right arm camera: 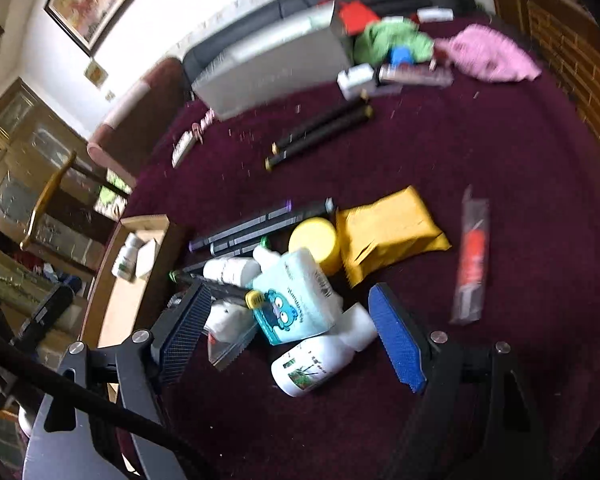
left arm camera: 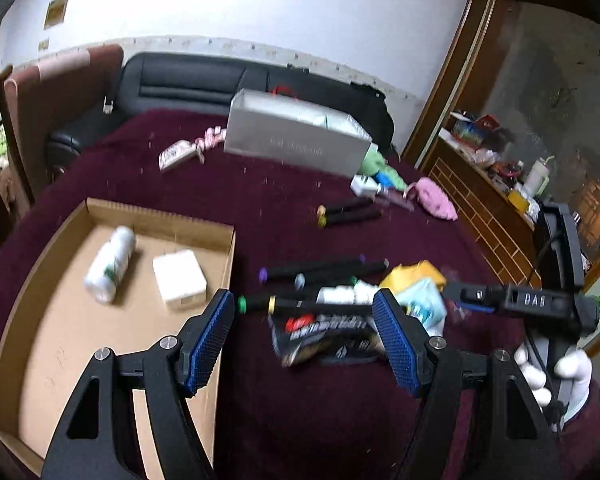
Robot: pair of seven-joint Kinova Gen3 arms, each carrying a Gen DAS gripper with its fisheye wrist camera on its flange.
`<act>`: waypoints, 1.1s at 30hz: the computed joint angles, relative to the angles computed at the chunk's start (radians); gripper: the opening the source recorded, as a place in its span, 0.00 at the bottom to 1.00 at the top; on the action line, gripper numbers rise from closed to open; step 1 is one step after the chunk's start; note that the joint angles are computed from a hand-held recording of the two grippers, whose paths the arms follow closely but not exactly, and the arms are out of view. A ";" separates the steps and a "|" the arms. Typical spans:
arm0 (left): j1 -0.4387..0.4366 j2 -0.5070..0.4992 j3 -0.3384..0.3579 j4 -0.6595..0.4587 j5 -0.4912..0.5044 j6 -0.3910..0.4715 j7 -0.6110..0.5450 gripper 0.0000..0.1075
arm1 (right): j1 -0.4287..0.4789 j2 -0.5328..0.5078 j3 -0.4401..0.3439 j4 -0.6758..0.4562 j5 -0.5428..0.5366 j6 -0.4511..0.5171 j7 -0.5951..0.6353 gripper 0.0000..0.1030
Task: Organize objects
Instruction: 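Raise both open tools away from the tray toward the item pile, then grasp the black marker with the right tool while the left tool reaches for the black snack bag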
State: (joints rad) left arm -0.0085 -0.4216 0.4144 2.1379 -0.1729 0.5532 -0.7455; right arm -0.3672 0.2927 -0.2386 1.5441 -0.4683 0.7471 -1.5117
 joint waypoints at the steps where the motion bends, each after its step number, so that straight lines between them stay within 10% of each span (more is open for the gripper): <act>1: 0.012 -0.007 -0.009 0.016 0.005 -0.007 -0.006 0.61 | -0.014 -0.001 0.002 0.003 0.013 -0.007 -0.011 0.80; 11: 0.093 -0.092 -0.110 0.075 0.095 0.009 -0.122 0.61 | -0.096 0.167 -0.073 -0.237 0.076 0.110 0.001 0.80; 20: 0.096 -0.193 -0.158 0.106 0.150 0.059 -0.230 0.61 | 0.058 0.334 -0.368 -0.291 -0.004 0.330 0.080 0.79; 25: 0.098 -0.196 -0.182 0.124 0.199 0.049 -0.260 0.61 | -0.047 0.199 -0.265 -0.233 0.153 0.224 -0.050 0.77; 33: 0.105 -0.246 -0.183 0.123 0.237 0.075 -0.295 0.61 | -0.417 0.134 0.051 -0.200 0.479 0.193 -0.325 0.40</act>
State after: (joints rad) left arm 0.0968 -0.6678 0.2317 2.2609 0.0638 0.6285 -1.0407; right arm -0.7845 0.4264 -0.1875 1.3441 0.0105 0.9399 -1.8368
